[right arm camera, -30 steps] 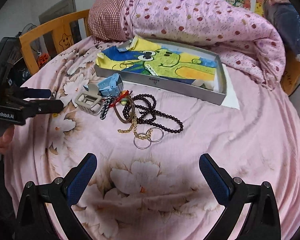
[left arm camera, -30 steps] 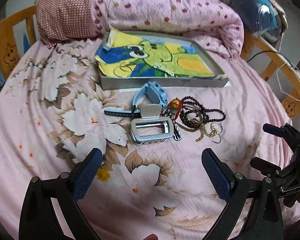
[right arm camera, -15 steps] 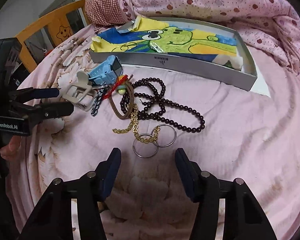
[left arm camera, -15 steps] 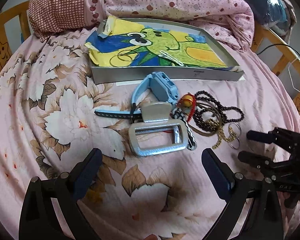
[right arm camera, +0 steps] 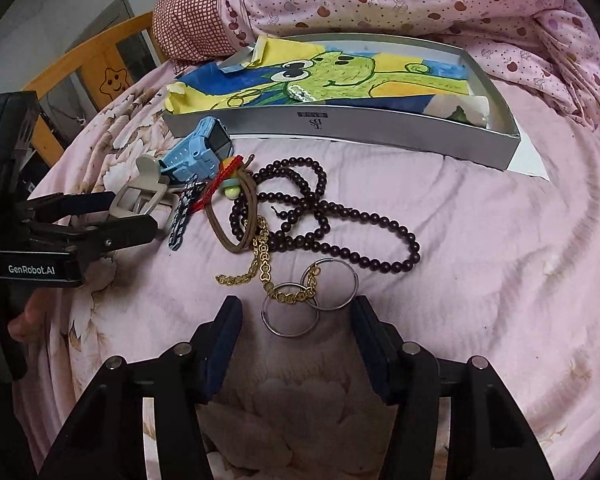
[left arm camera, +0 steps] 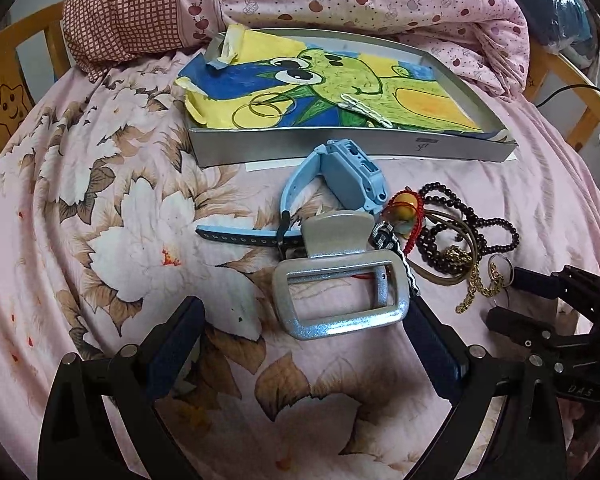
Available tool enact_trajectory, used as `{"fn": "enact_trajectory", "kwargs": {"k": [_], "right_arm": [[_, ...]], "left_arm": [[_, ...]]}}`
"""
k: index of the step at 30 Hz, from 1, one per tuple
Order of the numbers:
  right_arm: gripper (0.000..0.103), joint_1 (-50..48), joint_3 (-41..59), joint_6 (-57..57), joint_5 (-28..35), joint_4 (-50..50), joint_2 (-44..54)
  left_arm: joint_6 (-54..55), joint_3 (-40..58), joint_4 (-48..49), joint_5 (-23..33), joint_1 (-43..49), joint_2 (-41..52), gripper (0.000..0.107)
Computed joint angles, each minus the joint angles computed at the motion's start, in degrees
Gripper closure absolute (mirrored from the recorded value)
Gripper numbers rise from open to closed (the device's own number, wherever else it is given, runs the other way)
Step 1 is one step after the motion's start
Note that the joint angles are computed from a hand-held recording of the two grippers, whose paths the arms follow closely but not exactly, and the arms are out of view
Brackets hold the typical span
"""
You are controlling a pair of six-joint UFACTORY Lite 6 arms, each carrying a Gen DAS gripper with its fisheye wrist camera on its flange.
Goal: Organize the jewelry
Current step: 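Grasp the silver rectangular buckle with the left tool while the right tool grasps a silver ring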
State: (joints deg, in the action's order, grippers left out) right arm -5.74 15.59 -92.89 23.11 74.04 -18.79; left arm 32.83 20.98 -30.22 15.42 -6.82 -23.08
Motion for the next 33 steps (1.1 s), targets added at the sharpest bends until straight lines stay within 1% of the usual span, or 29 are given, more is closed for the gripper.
{"fn": "enact_trajectory", "kwargs": {"k": [2,4,6,8,10,11,12,13,15,17,20,24,25,27,31,33], "right_arm": [[0.047,1.24,-0.53,-1.44,-1.35,2.29,-0.33],[0.047,3.51,-1.3,-2.27,-3.81,4.53,-1.09],[0.049,5.99,-2.15,-2.14,-6.56,5.63,-2.24],[0.05,7.32,-2.55,-1.97,-7.87,5.72,-2.71],[0.06,8.0,-3.02,0.89,-8.75,3.44,-3.8],[0.063,7.87,-3.19,1.32,-8.69,2.97,-4.03],[0.07,7.34,-3.17,2.93,-8.23,1.11,-4.33],[0.075,6.96,-3.21,4.14,-7.95,-0.2,-4.61],[0.075,5.79,-3.26,6.48,-6.55,-3.1,-5.08],[0.075,5.47,-3.46,9.45,-5.74,-6.32,-6.13],[0.075,4.93,-3.52,16.49,-3.86,-14.38,-8.13],[0.075,5.64,-4.4,29.52,-1.39,-29.74,-13.7],[0.075,6.14,-4.75,32.6,-1.03,-33.12,-15.41],[0.075,6.11,-4.84,35.73,0.17,-36.62,-18.07],[0.075,5.44,-4.16,38.37,3.05,-39.99,-22.45],[0.075,5.38,-3.64,39.53,4.45,-41.41,-24.33]], "left_arm": [[-0.78,0.33,0.91,-1.1,-1.09,0.93,0.011],[-1.99,0.53,2.09,-1.53,-2.04,1.68,0.014],[-1.57,0.61,1.83,-1.36,-2.28,2.05,0.026],[1.95,0.82,-1.2,-0.74,-1.51,2.45,0.032],[5.19,1.02,-4.43,0.17,-0.59,2.51,0.038],[6.33,1.06,-5.45,0.6,-0.42,2.35,0.044],[7.26,1.02,-6.27,0.98,-0.37,2.15,0.048],[5.78,0.81,-4.79,0.81,-0.91,1.79,0.048],[1.73,0.47,-0.93,0.18,-2.11,1.28,0.048],[0.32,0.22,0.22,-0.11,-2.52,1.05,0.048],[-4.68,0.22,4.83,0.73,-3.44,0.37,0.048],[-13.26,-0.87,12.43,2.07,-5.96,-2.21,0.049],[-13.99,-1.27,13.11,2.3,-6.3,-2.78,0.049],[-13.81,-1.57,12.98,3.45,-6.46,-3.68,0.049],[-9.43,-1.69,8.37,7.09,-4.94,-6.06,0.049],[-9.61,-1.85,8.43,8.21,-5.08,-7.5,0.049]]}}
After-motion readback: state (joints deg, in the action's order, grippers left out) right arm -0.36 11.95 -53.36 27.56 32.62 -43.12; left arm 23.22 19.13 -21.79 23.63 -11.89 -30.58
